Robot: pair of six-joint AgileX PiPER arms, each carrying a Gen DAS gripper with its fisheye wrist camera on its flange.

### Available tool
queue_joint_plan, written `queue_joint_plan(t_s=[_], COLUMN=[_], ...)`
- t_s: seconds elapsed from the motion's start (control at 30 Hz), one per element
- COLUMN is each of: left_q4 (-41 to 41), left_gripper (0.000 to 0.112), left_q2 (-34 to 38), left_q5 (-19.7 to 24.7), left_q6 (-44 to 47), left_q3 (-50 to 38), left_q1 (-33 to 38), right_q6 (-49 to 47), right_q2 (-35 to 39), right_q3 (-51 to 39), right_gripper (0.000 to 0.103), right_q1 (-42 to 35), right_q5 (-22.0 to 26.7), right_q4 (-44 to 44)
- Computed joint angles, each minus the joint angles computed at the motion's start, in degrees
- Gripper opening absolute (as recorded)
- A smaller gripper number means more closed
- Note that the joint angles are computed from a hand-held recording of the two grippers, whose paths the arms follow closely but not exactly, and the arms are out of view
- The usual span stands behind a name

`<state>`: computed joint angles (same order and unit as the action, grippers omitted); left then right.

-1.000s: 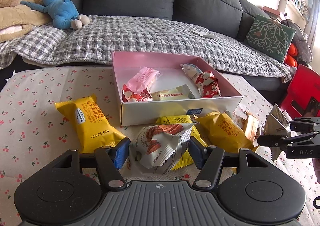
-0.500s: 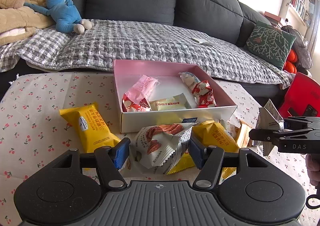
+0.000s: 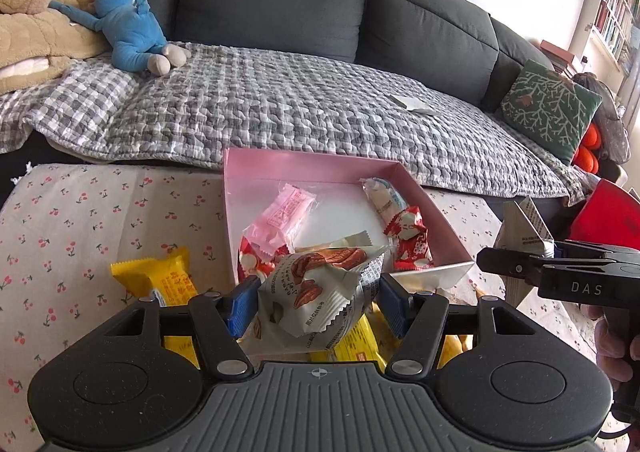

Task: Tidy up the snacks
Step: 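Carry both white packs over the pink box and open both tools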

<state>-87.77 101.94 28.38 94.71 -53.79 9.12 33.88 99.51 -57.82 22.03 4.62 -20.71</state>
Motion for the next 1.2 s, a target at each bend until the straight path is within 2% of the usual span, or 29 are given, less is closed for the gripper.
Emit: queue_joint_plan(t_s=[0.17, 0.3, 0.4, 0.47, 0.6, 0.7, 0.83, 0.93, 1.03, 1.1, 1.2], left_q4=[5.80, 13.42, 19.27, 23.39, 34.28, 41.92, 45.84, 44.61, 35.99, 33.51, 31.34], left_gripper=[0.062, 0.062, 0.062, 0.062, 0.062, 0.062, 0.062, 0.063, 0.064, 0.070, 0.079], left_q2=[5.54, 11.52, 15.44, 17.73, 21.14, 23.19, 25.21, 26.10, 26.02, 26.05, 25.08], left_q5=[-1.59, -3.00, -4.29, -6.67, -11.69, -11.99, -12.40, -12.49, -12.47, -10.66, -11.18], left_q6=[-8.75, -19.07, -26.51, -30.81, -39.51, -46.66, -50.56, -49.26, -40.13, -37.39, -35.90], left_q3=[-9.49, -18.50, -24.35, -27.76, -32.71, -36.19, -39.07, -39.95, -38.99, -39.06, -37.42], left_q1=[-2.63, -5.19, -6.58, -7.60, -9.34, -9.70, -9.85, -9.68, -9.05, -8.38, -8.02], right_q6=[-11.65, -19.11, -19.71, -17.09, -21.01, -22.39, -21.88, -22.58, -22.34, -20.60, -17.45], right_q2=[5.87, 11.92, 15.86, 18.53, 22.38, 24.62, 26.52, 26.61, 25.92, 25.04, 23.76], right_q3=[-7.36, -14.83, -19.76, -23.49, -28.77, -31.75, -34.44, -34.71, -33.98, -32.90, -31.59], right_gripper=[0.053, 0.053, 0.053, 0.053, 0.055, 0.055, 0.055, 0.058, 0.069, 0.084, 0.087], right_q1=[-1.33, -2.27, -2.41, -2.26, -2.33, -1.90, -1.31, -1.23, -1.22, -1.21, -1.14], right_q5=[1.62, 3.15, 4.12, 5.63, 7.37, 8.60, 9.84, 10.01, 9.38, 8.63, 8.35], right_q4=[10.15, 19.01, 20.32, 17.97, 22.65, 23.64, 22.54, 23.23, 23.01, 21.35, 18.02])
